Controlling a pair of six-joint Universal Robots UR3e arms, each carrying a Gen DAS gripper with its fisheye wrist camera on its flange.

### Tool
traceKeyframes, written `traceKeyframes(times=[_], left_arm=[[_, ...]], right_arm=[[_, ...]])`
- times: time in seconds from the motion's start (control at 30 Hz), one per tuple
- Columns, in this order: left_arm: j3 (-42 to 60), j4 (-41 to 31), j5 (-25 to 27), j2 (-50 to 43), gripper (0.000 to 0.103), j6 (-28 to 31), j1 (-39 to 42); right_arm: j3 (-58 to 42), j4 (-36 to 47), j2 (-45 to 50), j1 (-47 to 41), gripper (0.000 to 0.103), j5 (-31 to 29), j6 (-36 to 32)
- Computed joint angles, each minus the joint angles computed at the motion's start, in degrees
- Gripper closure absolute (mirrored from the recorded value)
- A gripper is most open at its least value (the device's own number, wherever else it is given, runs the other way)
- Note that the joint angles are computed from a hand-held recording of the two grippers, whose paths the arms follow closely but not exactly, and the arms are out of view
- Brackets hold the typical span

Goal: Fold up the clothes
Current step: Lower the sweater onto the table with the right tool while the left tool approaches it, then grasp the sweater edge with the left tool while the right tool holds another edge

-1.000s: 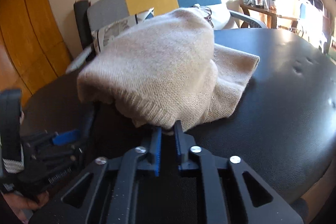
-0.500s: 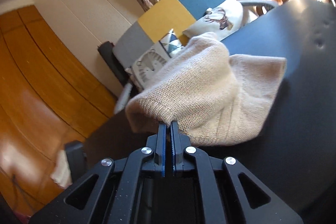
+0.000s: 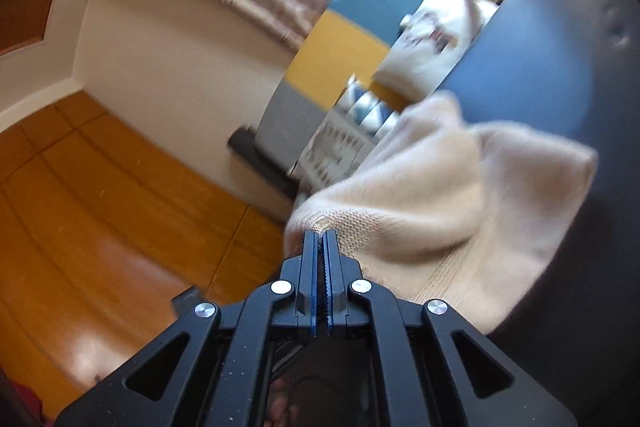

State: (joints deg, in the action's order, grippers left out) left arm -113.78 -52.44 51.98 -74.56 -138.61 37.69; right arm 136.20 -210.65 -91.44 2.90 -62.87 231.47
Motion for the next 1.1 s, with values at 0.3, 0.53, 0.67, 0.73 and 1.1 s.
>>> traceKeyframes(times=[0.3, 0.53, 0.67, 0.73, 1.1], left_arm=[[3.86, 12.98, 7.7, -9.31, 0.066, -3.99, -11.81], [11.32, 17.66, 12.15, -16.45, 0.066, -6.75, -17.16], [13.68, 12.72, 2.83, -15.7, 0.066, -5.69, -14.4], [13.89, 12.36, -1.32, -15.32, 0.066, -4.4, -13.42], [21.89, -4.14, -8.25, -19.83, 0.098, -4.61, -11.26]], right_arm=[[3.56, 12.5, -7.55, -2.31, 0.101, -10.01, -7.67], [-4.86, 25.15, -4.11, 10.63, 0.086, -25.52, -19.8], [-10.95, 28.56, 0.97, 17.99, 0.075, -37.82, -22.06], [-10.51, 27.7, 1.28, 17.31, 0.075, -36.74, -21.32], [-9.0, 25.73, 1.31, 14.67, 0.075, -32.43, -17.59]])
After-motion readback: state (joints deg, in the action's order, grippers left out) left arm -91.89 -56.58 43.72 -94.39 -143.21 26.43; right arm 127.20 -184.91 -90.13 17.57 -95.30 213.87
